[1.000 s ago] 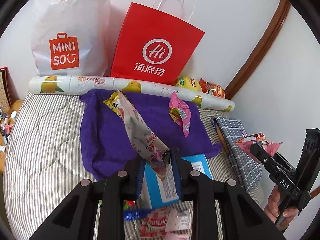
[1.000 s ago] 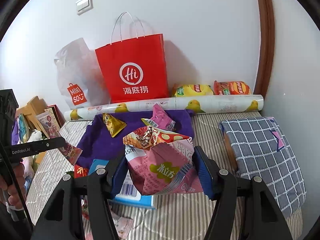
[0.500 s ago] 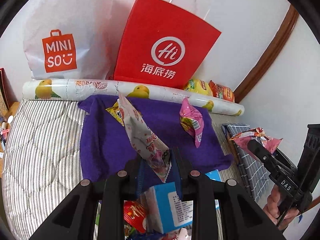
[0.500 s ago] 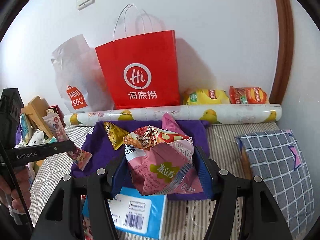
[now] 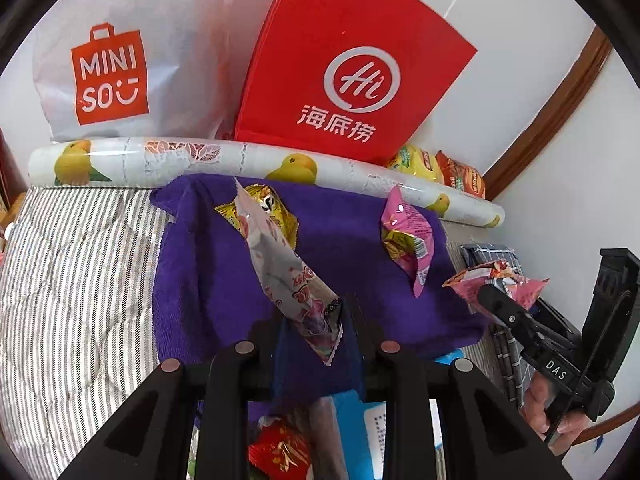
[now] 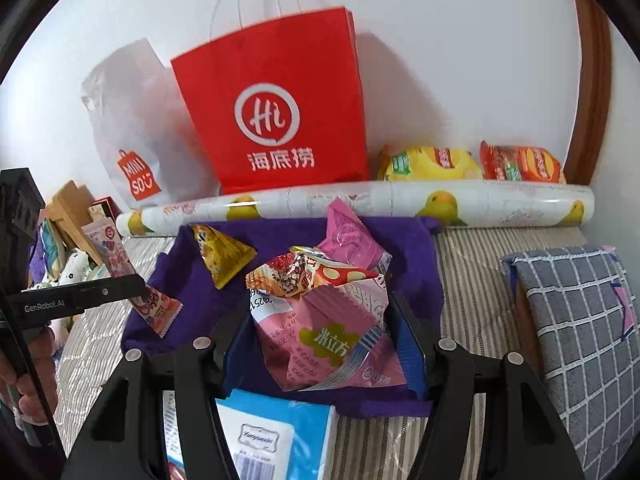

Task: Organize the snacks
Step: 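Lower the pink-and-white bag onto the towel with the right gripper while the left releases the wrapper strip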

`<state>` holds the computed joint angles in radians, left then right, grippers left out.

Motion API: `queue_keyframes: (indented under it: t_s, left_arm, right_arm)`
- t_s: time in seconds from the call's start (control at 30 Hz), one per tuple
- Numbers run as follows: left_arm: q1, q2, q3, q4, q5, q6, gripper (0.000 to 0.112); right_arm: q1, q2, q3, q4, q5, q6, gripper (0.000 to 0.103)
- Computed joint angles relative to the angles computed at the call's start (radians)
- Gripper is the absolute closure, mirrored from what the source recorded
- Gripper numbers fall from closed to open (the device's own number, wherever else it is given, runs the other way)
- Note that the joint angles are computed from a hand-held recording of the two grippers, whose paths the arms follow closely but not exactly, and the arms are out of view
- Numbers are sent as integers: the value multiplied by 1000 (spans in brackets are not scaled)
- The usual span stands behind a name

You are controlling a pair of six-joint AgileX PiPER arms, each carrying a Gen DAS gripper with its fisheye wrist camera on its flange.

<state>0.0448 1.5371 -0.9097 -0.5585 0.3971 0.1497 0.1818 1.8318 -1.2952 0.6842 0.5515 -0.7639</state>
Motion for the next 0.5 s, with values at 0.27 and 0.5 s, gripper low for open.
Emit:
queue_keyframes:
  t_s: [0.27, 0.5]
  left_arm:
    - [13, 88, -36, -63, -8, 61, 88]
    - [28, 156, -64, -185, 10, 175, 88]
  right_arm:
    - [27, 98, -64, -53, 17, 35, 41]
    - [15, 163, -123, -101, 62, 102, 41]
